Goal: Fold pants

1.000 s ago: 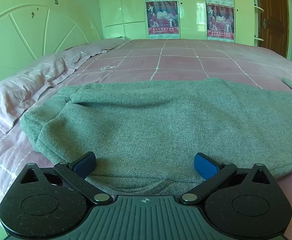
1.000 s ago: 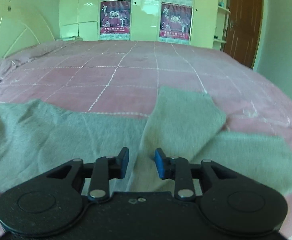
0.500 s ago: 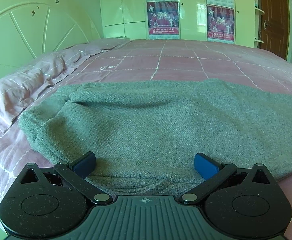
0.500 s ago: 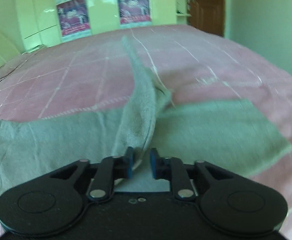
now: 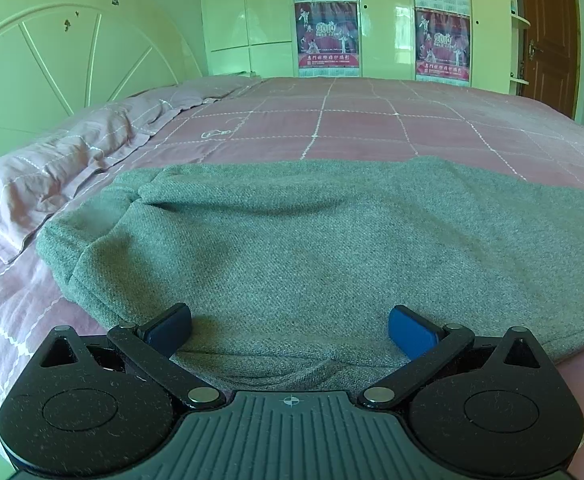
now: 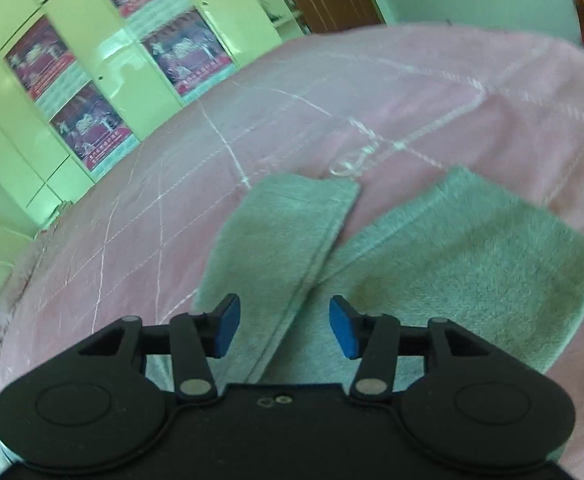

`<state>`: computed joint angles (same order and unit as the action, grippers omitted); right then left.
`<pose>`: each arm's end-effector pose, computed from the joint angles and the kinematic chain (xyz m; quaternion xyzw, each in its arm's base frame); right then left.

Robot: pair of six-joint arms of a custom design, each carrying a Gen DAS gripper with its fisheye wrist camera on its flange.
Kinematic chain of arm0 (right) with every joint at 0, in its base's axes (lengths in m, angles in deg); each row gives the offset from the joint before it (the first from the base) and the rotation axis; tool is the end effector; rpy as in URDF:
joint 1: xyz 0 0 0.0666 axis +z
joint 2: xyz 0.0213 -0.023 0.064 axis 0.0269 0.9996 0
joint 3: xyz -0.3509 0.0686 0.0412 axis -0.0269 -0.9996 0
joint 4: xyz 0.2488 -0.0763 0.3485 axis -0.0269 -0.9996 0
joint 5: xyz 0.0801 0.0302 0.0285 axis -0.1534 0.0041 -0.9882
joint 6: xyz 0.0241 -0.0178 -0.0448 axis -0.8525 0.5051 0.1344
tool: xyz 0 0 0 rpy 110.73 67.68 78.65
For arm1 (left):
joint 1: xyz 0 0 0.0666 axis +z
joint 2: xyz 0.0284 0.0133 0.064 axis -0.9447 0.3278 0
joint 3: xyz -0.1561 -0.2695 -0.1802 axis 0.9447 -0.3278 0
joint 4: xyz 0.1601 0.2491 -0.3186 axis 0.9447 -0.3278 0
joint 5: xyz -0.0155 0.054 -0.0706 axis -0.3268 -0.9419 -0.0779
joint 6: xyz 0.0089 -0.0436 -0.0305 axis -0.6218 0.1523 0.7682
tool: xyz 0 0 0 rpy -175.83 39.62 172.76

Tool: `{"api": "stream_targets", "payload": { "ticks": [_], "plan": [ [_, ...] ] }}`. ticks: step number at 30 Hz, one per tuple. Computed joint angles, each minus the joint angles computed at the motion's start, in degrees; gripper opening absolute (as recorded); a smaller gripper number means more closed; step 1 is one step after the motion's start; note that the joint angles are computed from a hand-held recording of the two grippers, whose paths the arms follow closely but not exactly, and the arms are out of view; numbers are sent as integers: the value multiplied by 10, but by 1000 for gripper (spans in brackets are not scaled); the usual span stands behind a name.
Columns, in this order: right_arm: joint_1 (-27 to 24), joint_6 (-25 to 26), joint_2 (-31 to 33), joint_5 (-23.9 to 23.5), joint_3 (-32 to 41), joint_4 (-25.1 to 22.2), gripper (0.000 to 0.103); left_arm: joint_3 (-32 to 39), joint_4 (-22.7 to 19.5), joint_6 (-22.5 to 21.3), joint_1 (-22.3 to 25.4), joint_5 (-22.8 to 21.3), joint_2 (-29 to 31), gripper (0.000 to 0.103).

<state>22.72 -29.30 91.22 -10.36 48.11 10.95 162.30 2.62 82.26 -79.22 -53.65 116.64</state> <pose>0.5386 0.1960 0.4946 0.3218 0.8411 0.1363 0.4128 0.5089 -0.0666 0.4020 -0.0226 0.8906 0.0605 0.4502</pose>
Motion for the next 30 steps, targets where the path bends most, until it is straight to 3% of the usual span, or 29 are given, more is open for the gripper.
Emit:
{"api": "stream_targets", "payload": {
  "ticks": [4,6,9,14,17,19,21,23,26,30],
  "plan": [
    [-17,-8,9,-48,-6,28,30,1,0,-1,-1,-4,1,103],
    [-21,-11,16,-65,-2,36,1,-4,8,3,-4,-16,-4,103],
    [-12,43,29,-49,31,27,0,-14,27,8,-13,-72,-11,103],
    [1,154,15,-24,73,90,0,3,-3,21,-6,-51,2,103],
    [13,193,-53,13,13,163,0,3,-3,29,-1,-39,3,103],
    [26,197,-108,57,-58,171,0,2,0,29,0,-39,4,103],
    [27,148,-146,77,-123,123,0,3,1,27,1,-36,6,103],
    [12,36,-164,29,-175,66,0,4,0,26,2,-34,7,103],
    [7,-38,-205,8,-248,109,4,5,-2,29,5,-28,7,103],
    [-1,-78,-211,36,-252,124,13,6,-2,29,5,-28,9,103]
  ]
}}
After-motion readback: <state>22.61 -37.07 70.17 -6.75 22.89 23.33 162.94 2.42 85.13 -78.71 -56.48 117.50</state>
